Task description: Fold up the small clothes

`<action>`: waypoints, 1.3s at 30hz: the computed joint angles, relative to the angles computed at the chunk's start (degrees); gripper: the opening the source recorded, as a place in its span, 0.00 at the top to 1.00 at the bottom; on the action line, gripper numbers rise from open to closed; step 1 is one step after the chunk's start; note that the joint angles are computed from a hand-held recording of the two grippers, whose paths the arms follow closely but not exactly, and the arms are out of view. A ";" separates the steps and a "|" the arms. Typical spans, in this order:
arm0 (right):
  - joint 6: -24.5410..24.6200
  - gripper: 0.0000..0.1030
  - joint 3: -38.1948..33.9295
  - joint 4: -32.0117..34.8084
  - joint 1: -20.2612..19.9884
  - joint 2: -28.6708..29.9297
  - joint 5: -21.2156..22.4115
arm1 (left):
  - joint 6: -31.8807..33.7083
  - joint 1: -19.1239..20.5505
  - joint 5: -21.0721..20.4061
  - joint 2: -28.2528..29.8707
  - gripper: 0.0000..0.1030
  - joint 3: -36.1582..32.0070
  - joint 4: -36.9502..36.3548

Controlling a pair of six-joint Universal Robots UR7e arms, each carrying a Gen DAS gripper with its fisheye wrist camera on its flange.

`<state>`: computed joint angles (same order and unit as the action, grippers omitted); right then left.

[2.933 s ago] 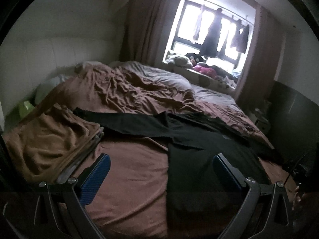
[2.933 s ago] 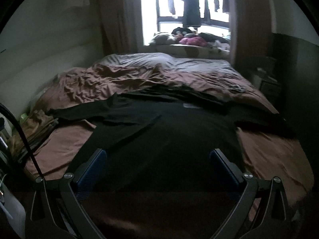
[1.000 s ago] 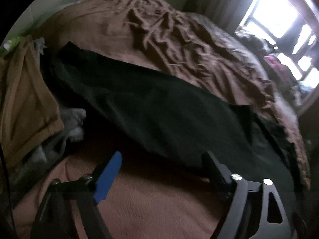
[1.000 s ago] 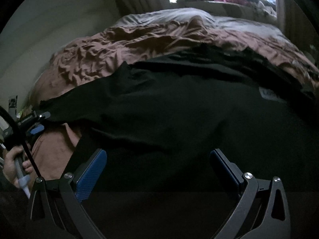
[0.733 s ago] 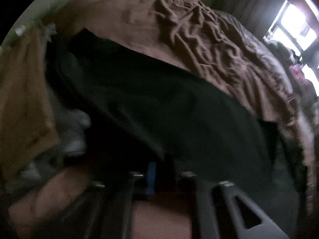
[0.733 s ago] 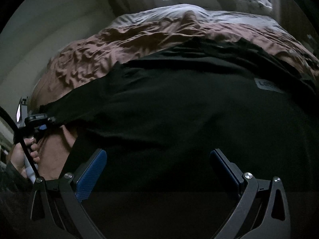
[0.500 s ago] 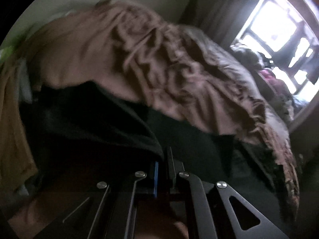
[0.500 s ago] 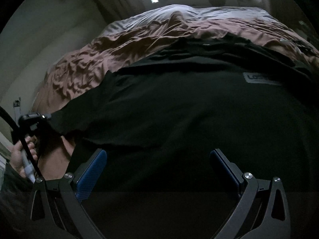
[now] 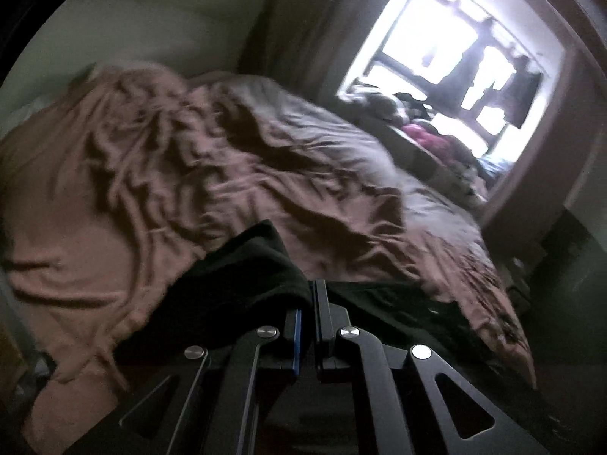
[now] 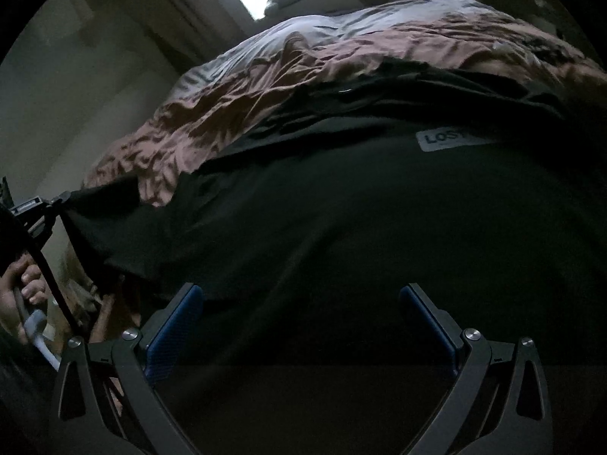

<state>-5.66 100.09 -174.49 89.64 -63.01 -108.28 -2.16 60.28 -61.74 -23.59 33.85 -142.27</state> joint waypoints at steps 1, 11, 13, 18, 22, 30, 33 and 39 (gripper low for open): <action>0.42 0.00 0.43 -0.30 -0.30 -0.52 0.63 | 0.61 -0.44 -0.85 0.56 0.96 -0.83 0.69; 3.47 0.00 1.95 -0.33 -2.09 -3.18 5.02 | 3.28 -3.25 -6.26 5.46 0.95 -5.68 6.76; 3.26 0.00 2.07 -0.60 -2.28 -3.53 5.24 | 3.01 -3.43 -7.47 6.12 0.95 -6.39 7.54; 5.66 0.00 2.59 -1.40 -3.31 -4.25 5.47 | 3.87 -4.11 -9.32 7.47 0.95 -7.62 9.26; 7.96 0.00 3.34 -0.98 -4.20 -5.16 7.63 | 4.20 -4.62 -10.42 8.22 0.95 -7.67 10.49; 9.03 0.00 3.99 -1.04 -4.75 -5.98 8.34 | 1.97 -4.89 -13.21 9.80 0.92 -7.88 16.65; 10.30 0.00 4.07 -0.18 -5.24 -6.39 9.27 | 0.23 -4.24 -15.83 8.42 0.56 -5.39 20.21; 10.51 0.00 4.01 0.40 -5.58 -6.49 10.52 | -0.88 -3.38 -17.72 -0.46 0.22 10.58 15.84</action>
<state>4.85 104.10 -174.10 84.05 -69.50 -97.76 -3.04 56.90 -79.45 -24.05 44.44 -126.43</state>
